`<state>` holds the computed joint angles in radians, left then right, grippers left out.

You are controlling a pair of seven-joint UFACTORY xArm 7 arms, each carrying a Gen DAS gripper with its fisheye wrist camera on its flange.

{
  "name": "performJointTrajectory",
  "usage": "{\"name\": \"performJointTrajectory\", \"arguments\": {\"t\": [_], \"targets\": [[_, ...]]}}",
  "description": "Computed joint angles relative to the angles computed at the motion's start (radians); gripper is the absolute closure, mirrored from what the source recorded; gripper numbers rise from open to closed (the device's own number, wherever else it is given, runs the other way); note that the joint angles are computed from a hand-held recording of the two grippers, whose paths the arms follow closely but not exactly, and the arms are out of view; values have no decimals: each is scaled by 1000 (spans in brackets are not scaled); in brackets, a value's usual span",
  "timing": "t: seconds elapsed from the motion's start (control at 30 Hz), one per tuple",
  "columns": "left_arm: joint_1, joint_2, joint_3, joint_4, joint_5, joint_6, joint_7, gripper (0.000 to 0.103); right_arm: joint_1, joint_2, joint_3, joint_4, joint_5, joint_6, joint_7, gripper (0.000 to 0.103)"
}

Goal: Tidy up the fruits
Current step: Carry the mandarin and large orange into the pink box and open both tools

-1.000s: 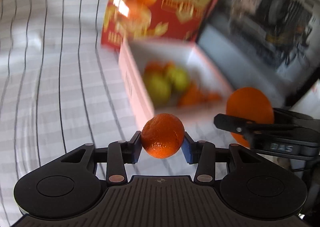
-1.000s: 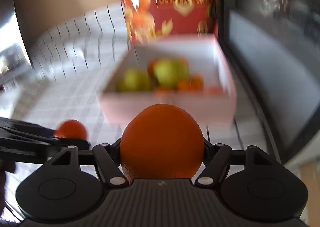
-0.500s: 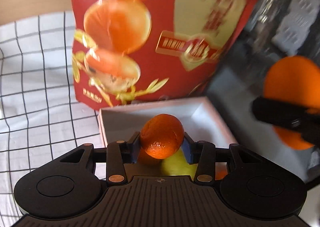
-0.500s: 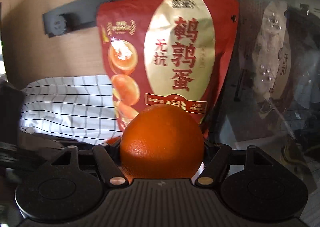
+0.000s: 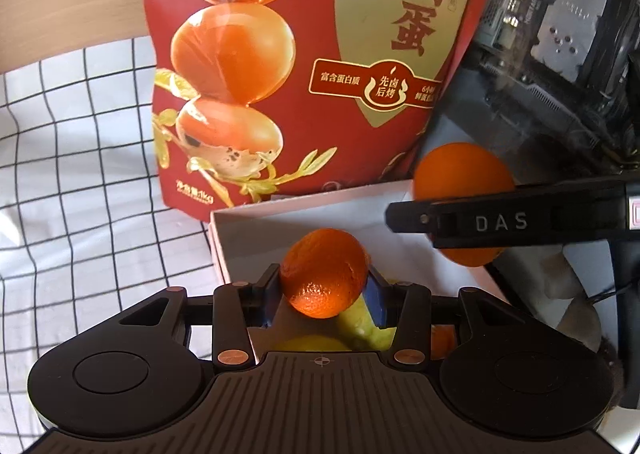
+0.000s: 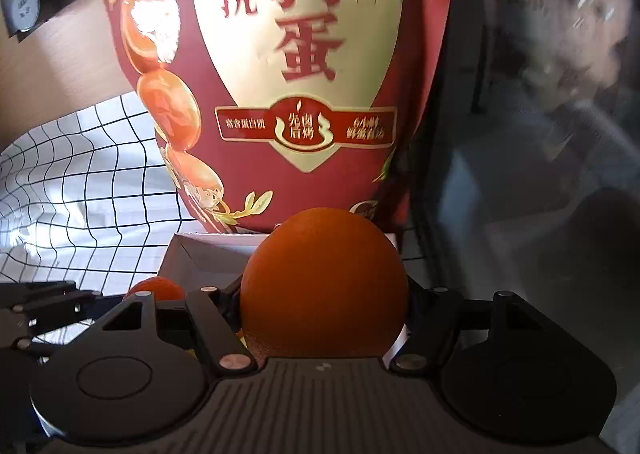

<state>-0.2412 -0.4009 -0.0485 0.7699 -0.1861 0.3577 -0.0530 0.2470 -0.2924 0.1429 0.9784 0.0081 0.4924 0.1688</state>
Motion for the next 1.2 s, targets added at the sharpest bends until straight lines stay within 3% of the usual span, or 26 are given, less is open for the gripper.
{"name": "performJointTrajectory", "arguments": {"t": [0.1,0.17,0.2,0.3,0.4,0.6,0.73,1.0,1.1,1.2], "targets": [[52,43,-62,36,120,52,-26,56,21,35,-23,28,59,18,-34,32],[49,61,-73,45,172,71,1,56,23,62,-24,51,75,30,-48,32],[54,57,-80,33,196,45,1,55,24,75,-24,61,81,37,-55,32],[32,60,-53,42,167,72,26,55,21,126,-11,107,69,81,-44,32],[63,67,-74,53,212,103,-12,54,22,181,-10,149,82,135,-36,32],[59,23,-62,-6,196,7,-48,55,23,230,-5,197,63,154,-33,32],[51,-1,-57,-13,196,-1,-37,56,27,198,-5,169,71,133,-43,31],[38,-63,-45,-59,151,-31,-44,56,29,127,-49,97,295,78,-107,30],[45,-106,-54,-87,156,-29,-60,56,11,117,-18,89,198,75,-35,28],[52,-145,-57,-113,162,-36,-72,56,12,86,3,63,126,14,16,27]]}}
